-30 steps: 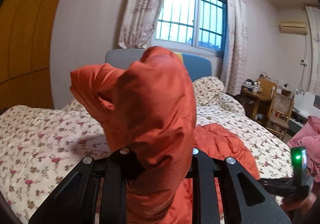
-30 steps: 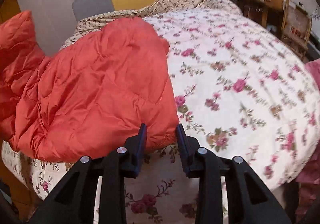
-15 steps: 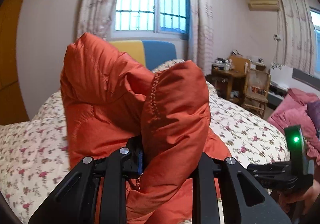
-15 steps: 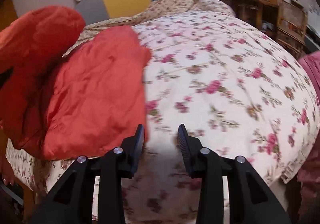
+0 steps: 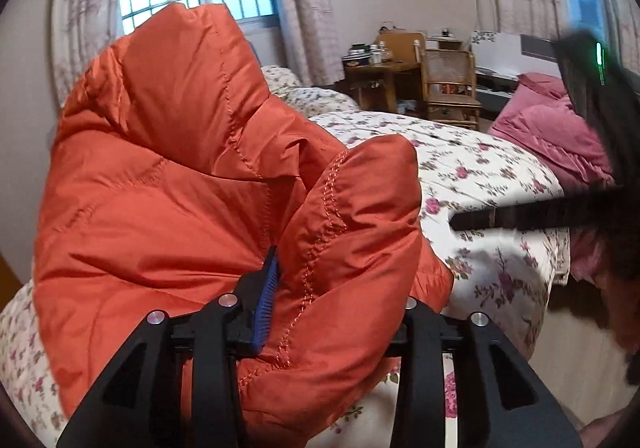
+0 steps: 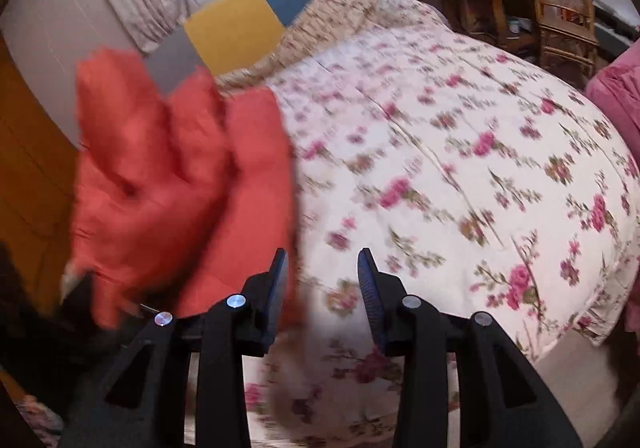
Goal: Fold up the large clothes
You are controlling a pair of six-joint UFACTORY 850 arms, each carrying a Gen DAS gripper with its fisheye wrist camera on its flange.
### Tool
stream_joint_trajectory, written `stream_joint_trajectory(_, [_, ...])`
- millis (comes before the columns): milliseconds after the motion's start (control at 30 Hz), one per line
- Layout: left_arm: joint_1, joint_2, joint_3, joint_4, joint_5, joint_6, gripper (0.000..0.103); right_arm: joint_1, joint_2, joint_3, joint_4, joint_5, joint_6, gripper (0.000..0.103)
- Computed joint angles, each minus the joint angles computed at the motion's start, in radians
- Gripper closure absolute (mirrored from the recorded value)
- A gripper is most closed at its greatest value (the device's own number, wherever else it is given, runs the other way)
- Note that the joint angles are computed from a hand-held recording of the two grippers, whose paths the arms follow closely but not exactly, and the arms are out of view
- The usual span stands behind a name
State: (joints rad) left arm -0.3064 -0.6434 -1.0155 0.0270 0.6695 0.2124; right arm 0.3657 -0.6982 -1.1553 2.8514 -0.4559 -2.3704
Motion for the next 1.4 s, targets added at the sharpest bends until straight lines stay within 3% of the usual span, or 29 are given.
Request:
stream_joint_trajectory(100, [0.011,-0.012,0.007,0.049,0.034,-0.036,0.067,-0.013,0.032,0.029,-0.2,-0.133,0.151,0.058])
stream_joint_trajectory(200, [0.021,-0.008,0.023,0.066,0.057,-0.04,0.067,-0.014,0.041,0.016,-0.377,-0.195,0.26,0.055])
stream_joint_trajectory(300, [0.02,-0.006,0.036,0.058,0.081,-0.031,0.067,0.014,0.032,-0.023,-0.429,-0.117,0.271,0.056])
stream_joint_trajectory(333, [0.021,-0.002,0.044,0.062,0.088,-0.036,0.067,0.021,0.025,-0.037,-0.44,-0.092,0.286,0.063])
stream_joint_trajectory(367, [0.021,0.003,0.052,0.062,0.09,-0.039,0.064,0.022,0.016,-0.049,-0.454,-0.083,0.304,0.076])
stream_joint_trajectory(467, [0.025,0.03,0.083,0.077,0.082,-0.038,0.059,0.033,-0.003,-0.084,-0.509,-0.02,0.354,0.09])
stream_joint_trajectory(533, [0.047,0.062,0.13,0.181,0.109,-0.069,0.051,0.036,-0.019,-0.107,-0.52,0.023,0.372,0.093])
stream_joint_trajectory(567, [0.062,0.079,0.158,0.237,0.13,-0.093,0.039,0.038,-0.028,-0.119,-0.509,0.056,0.373,0.095])
stream_joint_trajectory(633, [0.096,0.115,0.215,0.326,0.192,-0.153,0.027,0.037,-0.043,-0.126,-0.493,0.087,0.377,0.096])
stream_joint_trajectory(700, [0.134,0.154,0.262,0.347,0.25,-0.197,0.027,0.022,-0.056,-0.128,-0.563,0.076,0.47,0.096])
stream_joint_trajectory(833, [0.204,0.185,0.263,0.231,0.306,-0.238,0.027,0.009,-0.071,-0.119,-0.622,0.065,0.54,0.097])
stream_joint_trajectory(967, [0.264,0.144,0.142,0.008,0.234,-0.292,0.024,0.0,-0.058,-0.08,-0.551,0.006,0.458,0.096])
stream_joint_trajectory(1033, [0.291,0.094,0.037,-0.136,0.143,-0.322,0.024,-0.002,-0.041,-0.054,-0.502,-0.026,0.395,0.085])
stream_joint_trajectory(1100, [0.313,0.045,-0.058,-0.112,0.033,-0.449,0.027,-0.006,-0.017,-0.023,-0.428,-0.058,0.319,0.08])
stream_joint_trajectory(1200, [0.321,-0.008,-0.139,0.074,-0.027,-0.613,0.047,0.002,0.03,0.018,-0.242,-0.072,0.121,0.08])
stream_joint_trajectory(1267, [0.299,-0.014,-0.144,0.05,-0.027,-0.553,0.062,0.014,0.065,0.037,-0.085,-0.066,-0.046,0.08])
stream_joint_trajectory(1400, [0.245,-0.02,-0.181,-0.012,-0.088,-0.427,0.065,0.03,0.096,0.017,0.003,-0.083,-0.151,0.08])
